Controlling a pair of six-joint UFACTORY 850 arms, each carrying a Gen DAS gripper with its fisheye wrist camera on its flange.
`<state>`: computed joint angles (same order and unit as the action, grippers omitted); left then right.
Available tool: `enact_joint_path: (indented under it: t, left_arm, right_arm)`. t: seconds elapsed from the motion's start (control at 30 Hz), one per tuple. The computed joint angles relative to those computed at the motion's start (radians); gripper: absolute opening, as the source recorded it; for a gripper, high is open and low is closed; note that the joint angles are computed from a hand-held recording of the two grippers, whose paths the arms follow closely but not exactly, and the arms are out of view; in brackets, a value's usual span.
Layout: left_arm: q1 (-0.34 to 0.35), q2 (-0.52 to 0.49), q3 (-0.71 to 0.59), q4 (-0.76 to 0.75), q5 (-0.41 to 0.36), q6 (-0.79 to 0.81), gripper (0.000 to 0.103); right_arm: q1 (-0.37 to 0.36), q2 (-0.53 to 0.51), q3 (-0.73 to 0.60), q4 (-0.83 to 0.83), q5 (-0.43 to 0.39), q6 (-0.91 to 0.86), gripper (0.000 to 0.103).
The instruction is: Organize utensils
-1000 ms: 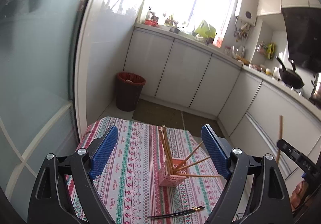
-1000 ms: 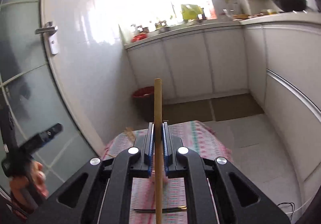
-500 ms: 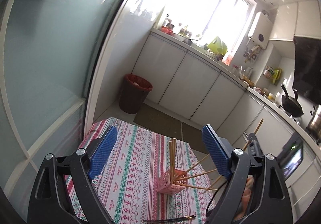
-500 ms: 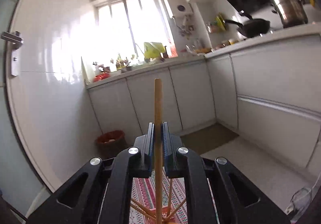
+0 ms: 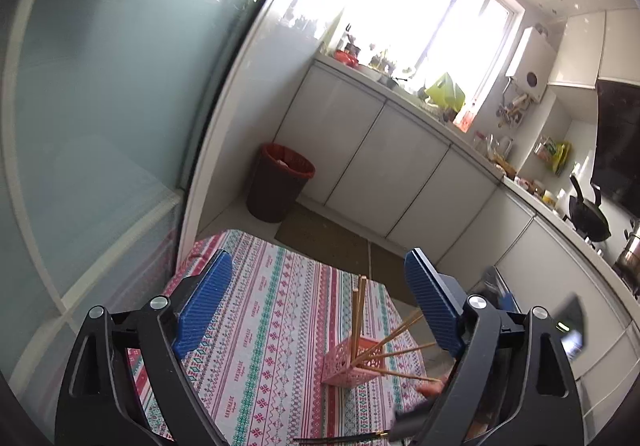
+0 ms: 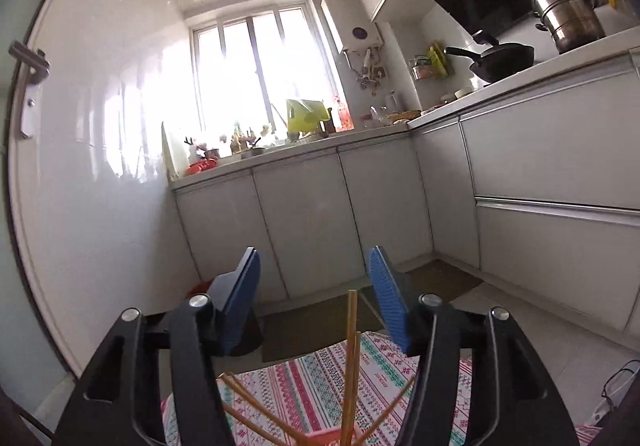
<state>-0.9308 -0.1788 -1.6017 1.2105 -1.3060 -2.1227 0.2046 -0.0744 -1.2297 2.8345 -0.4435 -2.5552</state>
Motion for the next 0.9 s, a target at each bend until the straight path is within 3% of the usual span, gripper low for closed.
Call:
enact_joint_path:
  t: [0.03,0.1,0.2,0.27,0.4,0.47,0.57,0.67,0.73,0.9]
  left_arm:
    - [-0.003,0.001,0.000,0.001,-0.004,0.001,0.085]
    - [-0.010,-0.001,-0.007,0.000,-0.005,0.013,0.086]
    - [-0.013,-0.012,-0.026,-0.017,0.014,0.058,0.088]
    - [-0.008,-0.035,-0.058,-0.057,0.042,0.138,0.089]
    - [0.010,-0.094,-0.124,-0.166,0.123,0.320,0.089]
    - [0.015,-0.135,-0.161,-0.218,0.133,0.400,0.089]
    - [0.018,-0.164,-0.181,-0.253,0.149,0.428,0.089]
    - [0.014,-0.165,-0.172,-0.246,0.162,0.397,0.089]
    - [0.019,-0.160,-0.159,-0.245,0.180,0.387,0.089]
    - [0.043,-0.182,-0.170,-0.288,0.192,0.406,0.089]
  right_arm:
    - [-0.013,0.024,0.018,-0.044,-0.005,0.041,0.064]
    - [-0.050,0.077,0.057,-0.141,-0.028,0.146,0.083]
    - [-0.140,0.147,0.089,-0.417,-0.056,0.401,0.084]
    - [-0.191,0.170,0.088,-0.623,-0.058,0.583,0.091]
    - [-0.304,0.179,0.079,-1.042,-0.145,0.950,0.093]
    - [-0.361,0.172,0.079,-1.210,-0.211,1.074,0.095]
    - [-0.405,0.144,0.070,-1.368,-0.226,1.178,0.095]
    - [-0.412,0.047,-0.022,-1.610,-0.234,1.393,0.095]
    - [-0.409,-0.108,-0.179,-1.775,-0.374,1.546,0.095]
    - [-0.417,-0.424,-0.518,-1.867,-0.718,1.759,0.095]
